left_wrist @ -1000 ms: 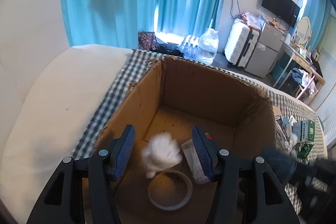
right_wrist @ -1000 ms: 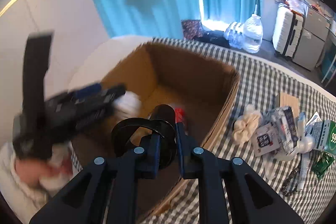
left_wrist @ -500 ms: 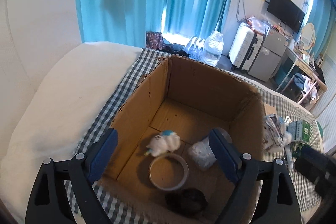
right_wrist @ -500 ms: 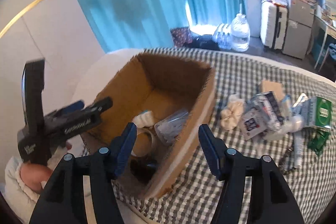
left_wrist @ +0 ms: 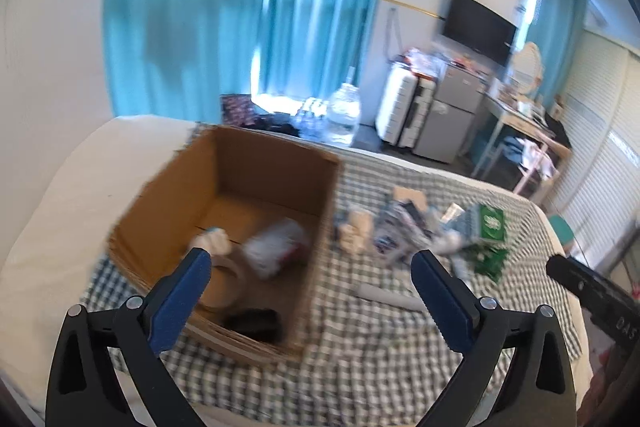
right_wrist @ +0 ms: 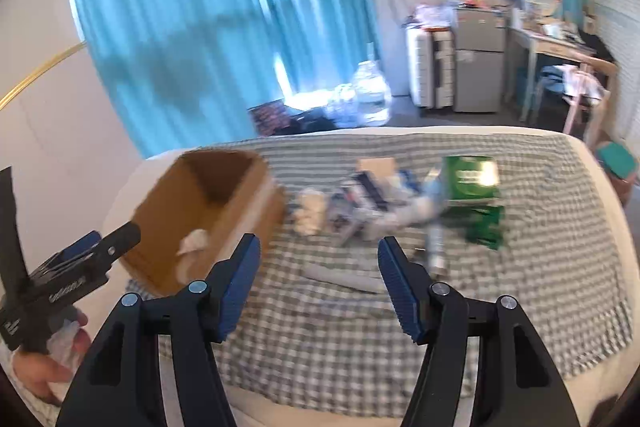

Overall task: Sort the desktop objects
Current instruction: 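Move both grippers back toward the toothpaste tube and white tube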

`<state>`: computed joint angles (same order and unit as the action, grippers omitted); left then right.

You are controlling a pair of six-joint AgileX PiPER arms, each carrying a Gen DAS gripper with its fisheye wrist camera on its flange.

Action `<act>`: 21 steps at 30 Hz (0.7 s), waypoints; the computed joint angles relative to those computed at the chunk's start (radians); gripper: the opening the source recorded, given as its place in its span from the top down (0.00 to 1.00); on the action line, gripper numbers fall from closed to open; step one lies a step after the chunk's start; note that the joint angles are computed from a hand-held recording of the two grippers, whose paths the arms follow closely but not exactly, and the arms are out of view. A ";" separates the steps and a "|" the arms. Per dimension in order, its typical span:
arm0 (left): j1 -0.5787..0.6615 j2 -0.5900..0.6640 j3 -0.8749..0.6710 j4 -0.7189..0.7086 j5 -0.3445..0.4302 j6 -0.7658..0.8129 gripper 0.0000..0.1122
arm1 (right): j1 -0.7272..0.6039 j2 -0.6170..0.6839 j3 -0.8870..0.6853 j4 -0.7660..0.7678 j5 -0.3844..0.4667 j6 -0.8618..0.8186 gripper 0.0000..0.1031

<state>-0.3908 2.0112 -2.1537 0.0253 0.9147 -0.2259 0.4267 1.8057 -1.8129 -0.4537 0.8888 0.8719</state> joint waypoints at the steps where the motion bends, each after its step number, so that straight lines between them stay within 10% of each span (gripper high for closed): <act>1: -0.026 -0.006 0.009 0.019 0.001 -0.014 0.08 | -0.011 -0.034 0.043 -0.008 -0.006 0.011 0.41; 10: -0.195 0.022 0.065 0.160 -0.008 -0.100 0.08 | -0.096 -0.260 0.389 -0.067 -0.124 0.129 0.41; 21: -0.266 0.239 -0.132 0.154 0.110 -0.104 0.08 | -0.192 -0.233 0.537 -0.065 -0.263 0.147 0.41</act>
